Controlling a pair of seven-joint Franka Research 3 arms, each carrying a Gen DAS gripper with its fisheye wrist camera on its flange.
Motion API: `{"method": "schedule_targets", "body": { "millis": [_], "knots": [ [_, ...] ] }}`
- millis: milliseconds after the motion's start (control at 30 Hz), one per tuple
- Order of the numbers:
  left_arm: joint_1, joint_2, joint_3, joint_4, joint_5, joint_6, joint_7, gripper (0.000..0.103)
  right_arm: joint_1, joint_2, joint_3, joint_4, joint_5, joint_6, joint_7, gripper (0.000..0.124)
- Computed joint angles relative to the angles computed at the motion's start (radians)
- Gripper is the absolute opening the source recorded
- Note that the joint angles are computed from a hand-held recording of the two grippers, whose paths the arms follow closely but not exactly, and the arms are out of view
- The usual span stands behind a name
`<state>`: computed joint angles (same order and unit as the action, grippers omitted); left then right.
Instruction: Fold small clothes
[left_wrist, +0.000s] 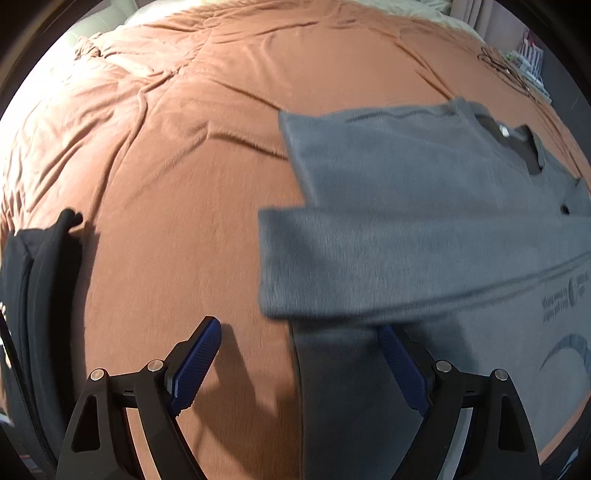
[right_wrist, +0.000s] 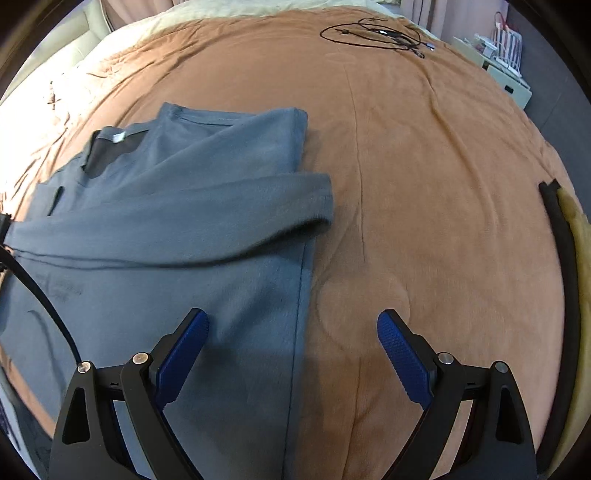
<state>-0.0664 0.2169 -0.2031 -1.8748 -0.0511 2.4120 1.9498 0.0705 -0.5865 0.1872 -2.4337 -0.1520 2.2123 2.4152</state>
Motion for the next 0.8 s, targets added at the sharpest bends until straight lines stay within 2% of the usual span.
{"method": "schedule_targets", "body": {
  "millis": [333,467,533,567,667,800],
  "knots": [
    [0.001,0.156,-0.025,0.205,-0.035,-0.016,-0.048,0.086,-0.066,0.098,-0.034,0.026,-0.072,0.142,0.023,0.09],
    [0.011,0.233,-0.045,0.315,-0.077,-0.028,-0.074,0.076,-0.083,0.122,-0.041,0.028,-0.087,0.213,0.033,0.08],
    [0.018,0.245,-0.052,0.331,-0.098,-0.025,-0.09,0.067,-0.094,0.129,-0.042,0.026,-0.095,0.239,0.042,0.065],
    [0.022,0.253,-0.054,0.342,-0.107,-0.025,-0.097,0.064,-0.097,0.127,-0.046,0.018,-0.093,0.256,0.046,0.063],
    [0.051,0.26,-0.074,0.35,-0.162,-0.024,-0.09,0.057,-0.106,0.092,-0.059,-0.029,-0.073,0.33,0.059,0.061],
    [0.09,0.229,-0.097,0.314,-0.24,-0.011,-0.031,0.056,-0.118,0.021,-0.063,-0.096,-0.024,0.415,0.048,0.061]
  ]
}}
